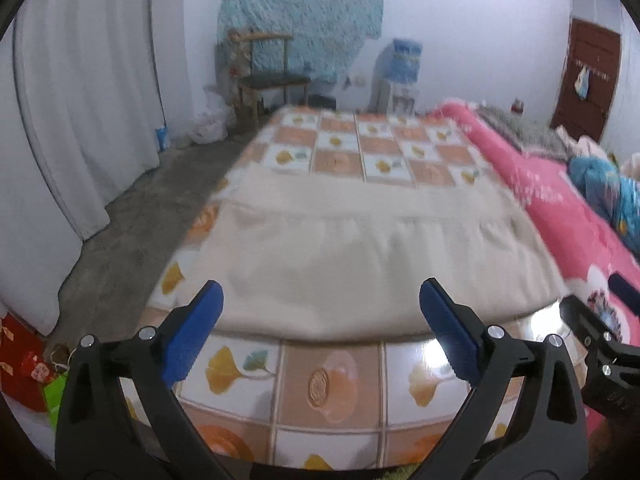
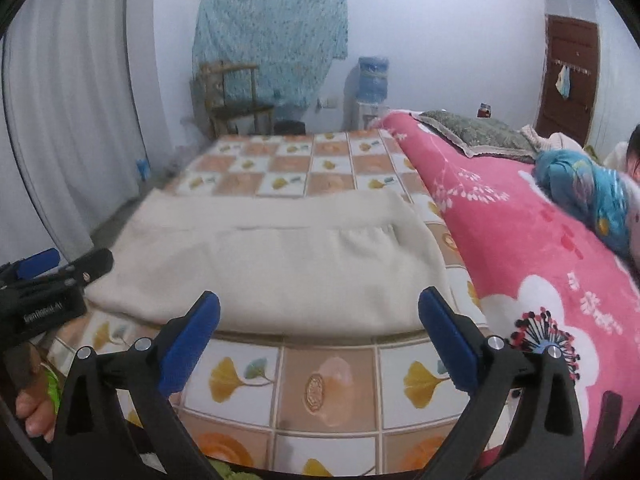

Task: Fold large clothes

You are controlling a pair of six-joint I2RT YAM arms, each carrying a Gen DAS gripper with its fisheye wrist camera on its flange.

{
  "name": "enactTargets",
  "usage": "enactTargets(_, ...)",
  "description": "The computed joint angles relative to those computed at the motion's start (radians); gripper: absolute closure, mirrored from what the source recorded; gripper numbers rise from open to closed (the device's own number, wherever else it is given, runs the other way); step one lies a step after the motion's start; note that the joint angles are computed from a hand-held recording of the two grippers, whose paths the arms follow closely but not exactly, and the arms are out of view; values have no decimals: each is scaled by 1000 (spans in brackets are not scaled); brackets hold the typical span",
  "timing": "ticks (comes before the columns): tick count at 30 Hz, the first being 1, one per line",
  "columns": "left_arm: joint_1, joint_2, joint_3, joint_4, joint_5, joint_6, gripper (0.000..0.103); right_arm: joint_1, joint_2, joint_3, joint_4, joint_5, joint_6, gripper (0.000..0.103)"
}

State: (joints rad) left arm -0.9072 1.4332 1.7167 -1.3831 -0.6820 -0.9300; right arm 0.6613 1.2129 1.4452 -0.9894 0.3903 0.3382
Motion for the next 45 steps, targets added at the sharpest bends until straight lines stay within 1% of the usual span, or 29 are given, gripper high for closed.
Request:
enactTargets(4, 33, 16, -36, 23, 111, -3, 8, -26, 55, 29, -46, -21, 33, 6)
enactTargets(6, 42, 20, -49, 29, 152, -4, 8, -46, 72, 30, -62, -62, 40, 6)
enactTargets(8, 33, 24, -61, 21, 152, -13, 8, -56, 83, 25, -78, -100, 50, 6)
enactTargets(10, 27, 36, -58, 8, 155, -13, 8, -52, 84, 15, -87, -108, 56, 6)
enactTargets(17, 3, 64, -27, -34, 143, -11, 8, -47, 96, 22, -97, -91, 65, 6)
enactTargets(22, 7, 77, -7, -51, 149, -5, 8, -67, 104, 19, -97, -125, 71, 6)
enactTargets(35, 23, 83, 4, -52, 169, 9, 8, -76, 104, 20, -98, -128, 66, 6)
enactTargets(45, 20, 87, 6, -46, 166, 15, 8, -74, 106, 22, -100, -126, 66, 6)
